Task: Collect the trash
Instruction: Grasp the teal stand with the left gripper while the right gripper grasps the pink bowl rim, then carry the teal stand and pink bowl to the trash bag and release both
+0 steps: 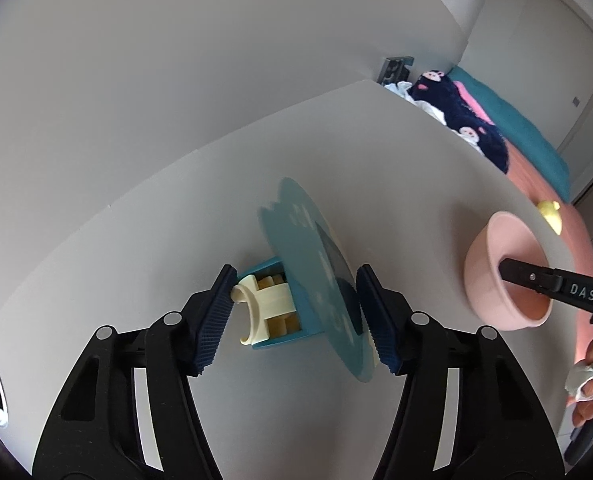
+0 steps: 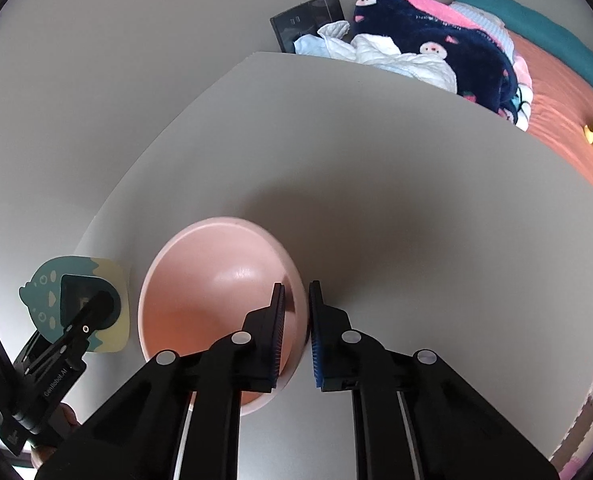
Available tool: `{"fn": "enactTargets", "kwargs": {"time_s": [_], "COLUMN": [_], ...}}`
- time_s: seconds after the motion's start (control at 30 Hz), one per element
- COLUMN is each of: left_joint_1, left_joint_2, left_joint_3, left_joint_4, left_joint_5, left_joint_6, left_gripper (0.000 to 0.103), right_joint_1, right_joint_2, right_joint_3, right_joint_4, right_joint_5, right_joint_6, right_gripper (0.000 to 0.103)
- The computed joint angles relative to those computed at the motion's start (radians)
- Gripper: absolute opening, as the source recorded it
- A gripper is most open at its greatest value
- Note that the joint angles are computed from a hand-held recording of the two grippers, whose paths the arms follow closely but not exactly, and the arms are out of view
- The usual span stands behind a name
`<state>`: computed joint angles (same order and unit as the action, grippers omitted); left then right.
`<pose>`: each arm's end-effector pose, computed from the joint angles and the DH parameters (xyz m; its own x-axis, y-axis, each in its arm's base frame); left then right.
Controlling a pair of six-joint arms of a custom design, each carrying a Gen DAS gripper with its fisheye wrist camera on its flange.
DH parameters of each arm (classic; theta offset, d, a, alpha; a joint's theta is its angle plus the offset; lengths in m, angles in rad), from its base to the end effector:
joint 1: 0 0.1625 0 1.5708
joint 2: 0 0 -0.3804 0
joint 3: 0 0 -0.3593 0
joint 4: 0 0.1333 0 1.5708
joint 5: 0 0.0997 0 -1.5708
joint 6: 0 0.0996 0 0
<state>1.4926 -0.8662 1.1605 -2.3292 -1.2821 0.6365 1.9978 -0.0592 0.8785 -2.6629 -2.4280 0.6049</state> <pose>0.1048 -0.7326 0.3073 -0.7350 0.4879 -0.4708 0.6301 0.7479 -0.2086 0.3587 -0.6483 -0.1134 -0.7863 0.4280 0.4457 0.0587 0.7697 -0.6357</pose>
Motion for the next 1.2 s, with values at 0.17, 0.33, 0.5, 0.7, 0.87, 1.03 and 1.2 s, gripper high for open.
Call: {"fn": "enactTargets", "kwargs": {"time_s": [0.17,0.33,0.5,0.7,0.87,1.03,1.2], "left_joint_1": [-0.004,-0.018,-0.035,-0.059,-0.102,-0.154,-0.212], "left_joint_2": [-0.055,-0.127,-0.215,-0.316,-0.4,-0.468,-0.536], "left_joint_3": [0.076,0.185,0.312,0.425,0.517,0.61,0.725], "left_joint_4": [-0.015,-0.048,-0.093,-0.111,-0.13,-0.135,-0.153], "left_joint_5": [-0.021,-0.033,-0.037,-0.048,-0.058,-0.065,-0.071], "left_joint_6": [0.019,0.065,0.117,0.139,0.153,0.144,0.143], "left_gripper": [0.057,0.055,0.055,0.054,0.054,0.054,0.054], "right_joint_1": [0.032,0.064,0.094,0.137,0.181,0.221,0.259], "right_joint_2": [-0.024,-0.058,-0.106,-0.17,-0.232,-0.307,-0.392], "right_joint_3": [0.052,0.127,0.231,0.37,0.491,0.633,0.785], "right_joint_4": [-0.026,-0.056,-0.105,-0.163,-0.225,-0.291,-0.313], "right_joint_5": [-0.031,-0.049,-0.057,-0.083,-0.114,-0.154,-0.202], "right_joint_6": [-0.007,0.008,0.043,0.106,0.156,0.218,0.316], "right_gripper": [0.013,0.013,0.013,0.013,0.013,0.013,0.013]}}
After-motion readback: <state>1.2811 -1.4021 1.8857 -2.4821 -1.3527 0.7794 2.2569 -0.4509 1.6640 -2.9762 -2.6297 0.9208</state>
